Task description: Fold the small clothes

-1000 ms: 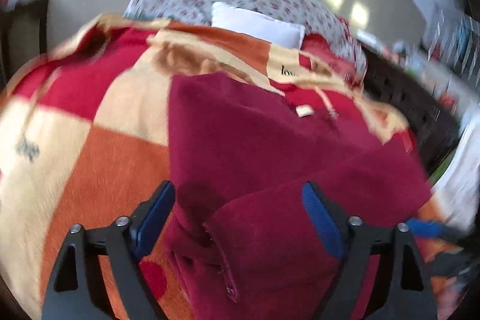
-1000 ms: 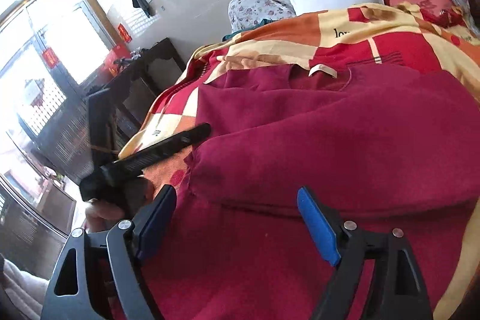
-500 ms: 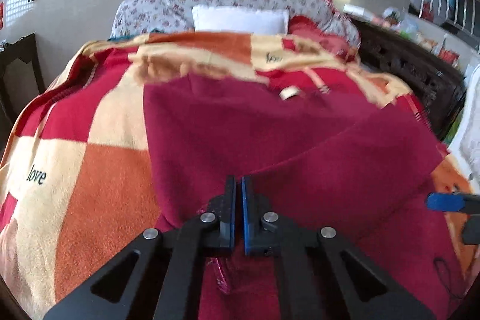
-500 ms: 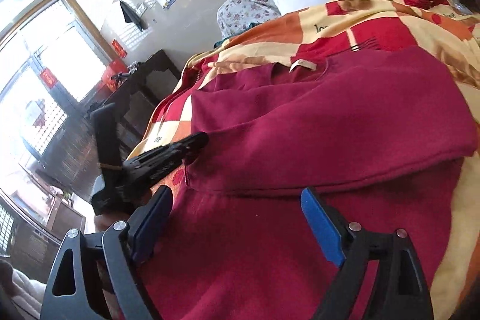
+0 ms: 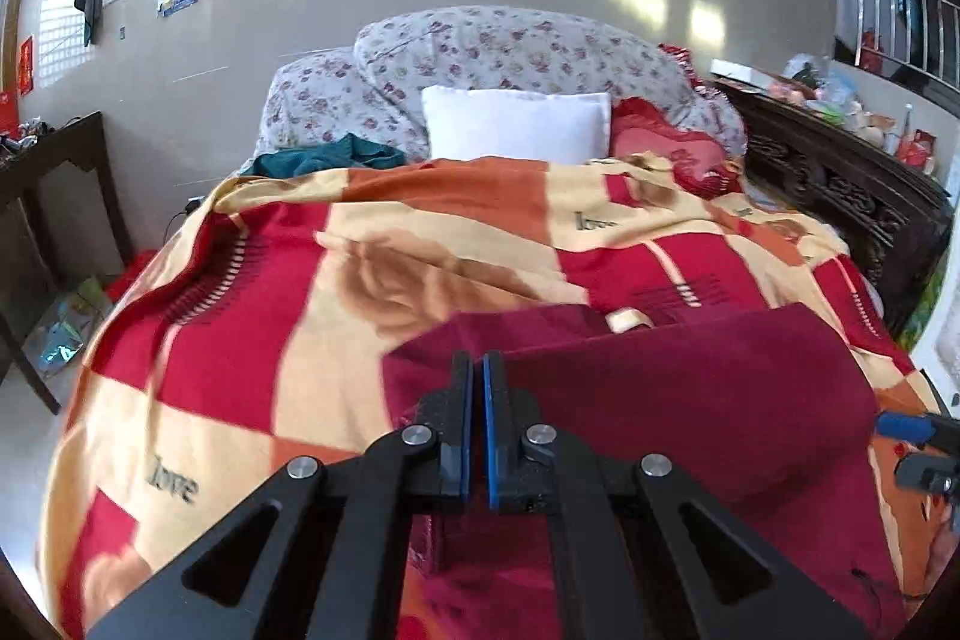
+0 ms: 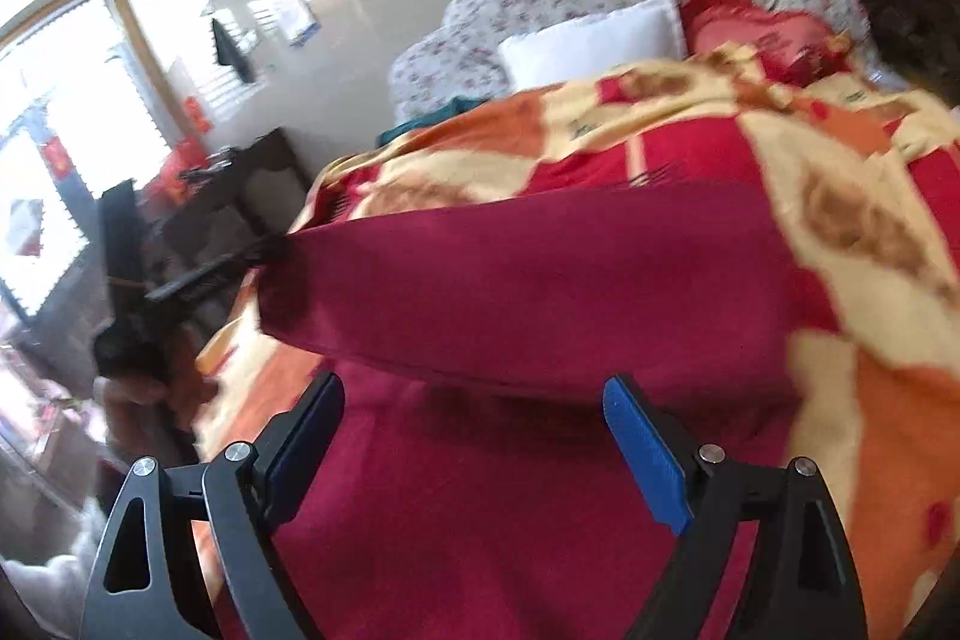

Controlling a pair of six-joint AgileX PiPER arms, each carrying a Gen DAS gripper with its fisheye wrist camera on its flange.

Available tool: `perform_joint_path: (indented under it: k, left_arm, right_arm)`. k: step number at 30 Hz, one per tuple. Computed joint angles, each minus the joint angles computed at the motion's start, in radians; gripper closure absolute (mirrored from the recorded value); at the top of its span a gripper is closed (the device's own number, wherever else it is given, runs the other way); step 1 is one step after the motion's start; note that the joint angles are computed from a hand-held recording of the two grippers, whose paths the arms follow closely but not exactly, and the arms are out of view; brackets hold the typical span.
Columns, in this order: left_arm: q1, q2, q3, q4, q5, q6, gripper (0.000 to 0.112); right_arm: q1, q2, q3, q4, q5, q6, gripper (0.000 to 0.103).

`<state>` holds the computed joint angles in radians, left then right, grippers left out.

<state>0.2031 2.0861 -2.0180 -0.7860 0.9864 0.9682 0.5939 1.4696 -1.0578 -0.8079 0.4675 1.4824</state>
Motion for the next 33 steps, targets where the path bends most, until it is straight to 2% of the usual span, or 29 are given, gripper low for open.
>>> perform_joint_path:
  k: [2,4,5,6,7,8,9,11,13,15,17,20,21,22,24,25,26,28,30,33]
  left_arm:
    - [0.003,0.057,-0.089,0.035,0.061,-0.055,0.109]
    - [-0.002,0.064,-0.068,0.052,0.061,-0.057,0.109]
    - [-0.01,0.069,-0.047,0.067,0.058,-0.062,0.109]
    - [-0.018,0.071,-0.029,0.079,0.049,-0.065,0.109]
    - [-0.029,0.07,-0.007,0.094,0.029,-0.07,0.109]
    - [-0.039,0.069,0.015,0.11,-0.004,-0.083,0.109]
    - [-0.046,0.076,0.014,0.125,-0.021,-0.107,0.109]
    - [-0.052,0.111,-0.038,0.152,0.011,-0.157,0.108]
    - [-0.045,0.097,-0.014,0.14,0.001,-0.148,0.107]
    - [-0.035,0.052,0.059,0.105,-0.039,-0.1,0.096]
    - [-0.029,0.017,0.118,0.08,-0.067,-0.075,0.07]
    - [-0.024,-0.01,0.16,0.063,-0.058,-0.06,0.068]
    - [-0.023,-0.019,0.172,0.063,-0.055,-0.056,0.068]
    - [-0.019,-0.03,0.187,0.057,-0.052,-0.046,0.065]
    - [-0.006,-0.056,0.225,0.04,-0.053,-0.008,0.056]
    - [-0.001,-0.071,0.249,0.03,-0.064,0.014,0.053]
    - [0.003,-0.087,0.276,0.019,-0.084,0.04,0.053]
    - [0.003,-0.091,0.289,0.026,-0.106,0.043,0.051]
    - [0.0,-0.078,0.278,0.044,-0.102,0.012,0.051]
    - [-0.004,-0.058,0.264,0.062,-0.077,-0.039,0.051]
  right_arm:
    - [-0.02,0.009,-0.02,-0.033,0.073,0.032,0.013]
    - [-0.071,0.008,-0.002,-0.033,0.05,0.044,0.016]
    - [-0.1,0.016,-0.003,0.014,0.039,0.0,0.018]
    - [-0.121,0.035,-0.024,0.092,0.068,-0.078,0.026]
    - [-0.139,0.067,-0.057,0.161,0.138,-0.157,0.032]
    - [-0.15,0.091,-0.075,0.191,0.195,-0.206,0.044]
    - [-0.155,0.096,-0.075,0.197,0.212,-0.227,0.048]
    - [-0.16,0.085,-0.064,0.207,0.233,-0.256,0.049]
    - [-0.128,0.054,-0.07,0.184,0.298,-0.223,0.046]
    - [-0.09,0.023,-0.064,0.147,0.313,-0.209,0.044]
    - [-0.058,0.039,-0.091,0.158,0.357,-0.281,0.043]
    - [-0.047,0.133,-0.133,0.111,0.507,-0.341,0.043]
    - [-0.058,0.14,-0.107,0.083,0.52,-0.325,0.032]
    - [-0.088,0.114,-0.06,0.095,0.493,-0.3,0.031]
    - [-0.161,-0.002,0.055,0.186,0.334,-0.27,0.031]
    - [-0.162,-0.065,0.102,0.186,0.282,-0.244,0.031]
    - [-0.148,-0.092,0.125,0.147,0.27,-0.207,0.031]
    - [-0.109,-0.116,0.118,0.074,0.309,-0.134,0.03]
    - [-0.125,-0.115,0.106,0.064,0.249,-0.125,0.028]
    - [-0.187,-0.031,0.039,0.129,0.195,-0.203,0.029]
